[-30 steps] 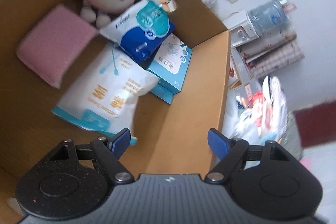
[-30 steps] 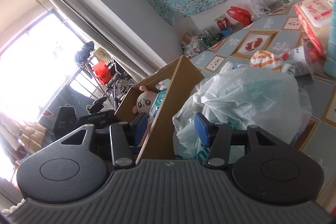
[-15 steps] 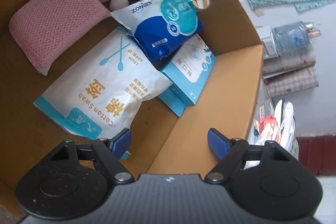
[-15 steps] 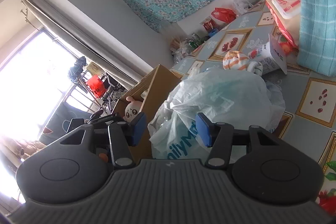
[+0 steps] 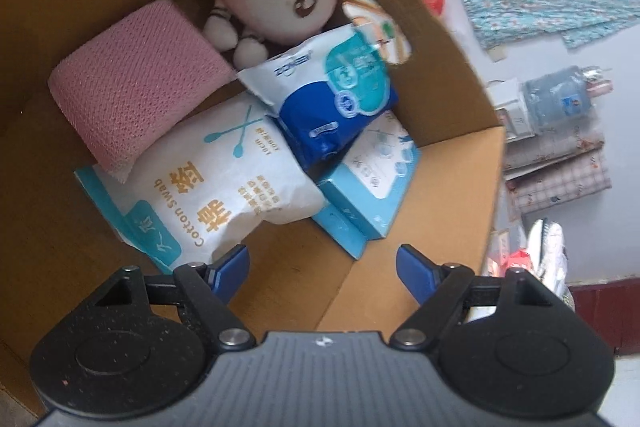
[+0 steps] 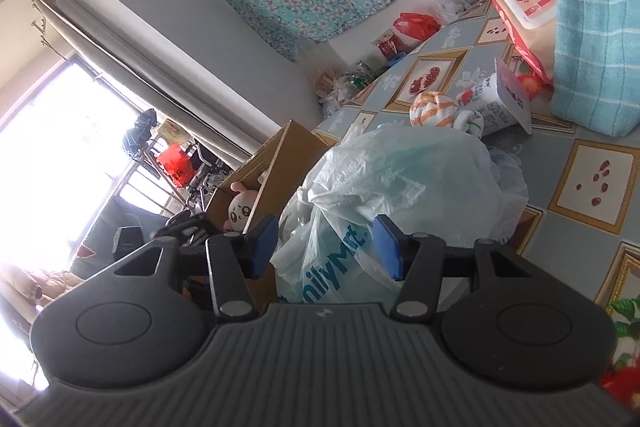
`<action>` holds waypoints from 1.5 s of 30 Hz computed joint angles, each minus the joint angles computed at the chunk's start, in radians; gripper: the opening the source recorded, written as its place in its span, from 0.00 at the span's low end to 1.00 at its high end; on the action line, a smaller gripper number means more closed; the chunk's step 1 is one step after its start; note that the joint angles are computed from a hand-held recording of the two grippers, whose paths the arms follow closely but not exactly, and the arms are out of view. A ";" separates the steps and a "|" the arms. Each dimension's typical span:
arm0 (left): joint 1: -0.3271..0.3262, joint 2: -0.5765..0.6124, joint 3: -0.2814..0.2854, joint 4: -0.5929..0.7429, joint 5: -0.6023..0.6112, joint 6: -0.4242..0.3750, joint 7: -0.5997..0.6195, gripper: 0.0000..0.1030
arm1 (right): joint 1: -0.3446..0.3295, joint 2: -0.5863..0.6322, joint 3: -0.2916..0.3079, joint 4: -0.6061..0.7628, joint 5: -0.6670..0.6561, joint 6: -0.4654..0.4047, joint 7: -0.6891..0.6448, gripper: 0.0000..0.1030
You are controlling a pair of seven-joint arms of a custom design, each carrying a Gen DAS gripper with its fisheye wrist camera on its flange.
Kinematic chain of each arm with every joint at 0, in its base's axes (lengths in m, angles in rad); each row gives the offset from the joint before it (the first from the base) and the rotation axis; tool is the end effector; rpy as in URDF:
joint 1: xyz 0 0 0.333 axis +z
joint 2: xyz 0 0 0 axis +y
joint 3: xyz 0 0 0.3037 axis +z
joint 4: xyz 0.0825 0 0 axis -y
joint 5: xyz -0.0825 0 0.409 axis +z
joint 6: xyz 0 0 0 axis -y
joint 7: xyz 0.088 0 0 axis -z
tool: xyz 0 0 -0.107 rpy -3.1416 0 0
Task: Organize soft objects
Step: 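Move the right gripper to the blue checked towel on the table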
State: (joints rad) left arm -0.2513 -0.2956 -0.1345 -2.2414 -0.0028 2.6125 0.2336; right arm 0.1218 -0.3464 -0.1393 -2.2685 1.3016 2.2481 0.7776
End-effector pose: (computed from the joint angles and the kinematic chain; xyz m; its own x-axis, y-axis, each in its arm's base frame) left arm 0.4958 -0.2068 0.5433 0.6180 -0.5186 0.5909 -0.5271 -0.8309 -0.1781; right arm 0.5124 0.0132 0.5291 0.3219 -0.5857 -0.7439 -0.7892 0.2680 -0.5525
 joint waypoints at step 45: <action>-0.075 0.021 -0.255 0.066 0.925 0.219 -0.215 0.88 | -0.079 0.406 0.100 0.222 -0.384 0.650 0.412 0.51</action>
